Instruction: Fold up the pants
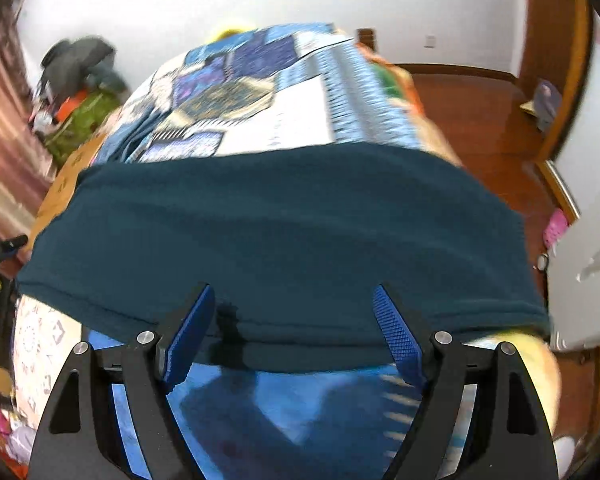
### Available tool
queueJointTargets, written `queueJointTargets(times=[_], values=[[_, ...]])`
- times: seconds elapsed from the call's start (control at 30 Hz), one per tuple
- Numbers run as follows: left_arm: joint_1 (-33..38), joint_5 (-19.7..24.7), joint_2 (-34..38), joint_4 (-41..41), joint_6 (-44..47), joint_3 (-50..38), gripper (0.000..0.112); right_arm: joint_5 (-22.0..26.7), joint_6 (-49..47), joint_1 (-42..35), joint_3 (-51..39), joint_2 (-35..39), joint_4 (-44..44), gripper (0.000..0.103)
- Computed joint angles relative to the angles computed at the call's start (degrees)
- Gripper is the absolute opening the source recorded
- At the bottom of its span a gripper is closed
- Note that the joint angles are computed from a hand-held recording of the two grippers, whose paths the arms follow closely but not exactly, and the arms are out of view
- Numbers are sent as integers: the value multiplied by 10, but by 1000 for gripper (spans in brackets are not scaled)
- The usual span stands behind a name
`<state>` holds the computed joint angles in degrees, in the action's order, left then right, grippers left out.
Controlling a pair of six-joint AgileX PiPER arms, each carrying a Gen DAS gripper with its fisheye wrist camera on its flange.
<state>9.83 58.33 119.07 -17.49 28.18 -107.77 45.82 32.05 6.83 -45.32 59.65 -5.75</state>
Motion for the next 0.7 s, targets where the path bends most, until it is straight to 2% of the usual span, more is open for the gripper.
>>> queueJointTargets(times=[0.07,0.13,0.27,0.33,0.37,0.5,0.53,0.7], values=[[-25,-3,0,12,-10,1,92,10,-24,-46,5,-27,13,79],[-53,-5,3,29,-24,-1,92,12,-105,-139,11,-54,64,79],[-104,4,20,61,-53,-22,92,-1,-205,-264,11,-43,103,79],[-121,13,29,66,-58,-31,92,-15,-275,-332,8,-13,134,79],[-131,15,31,71,-64,-31,92,-20,-283,-343,5,0,133,79],[-160,-24,24,104,-95,-3,100,-59,-342,-400,-2,81,138,79],[-162,-22,27,108,-103,-7,101,-68,-358,-412,-5,104,144,78],[-161,-14,37,110,-120,-18,103,-58,-456,-463,-45,207,220,74]])
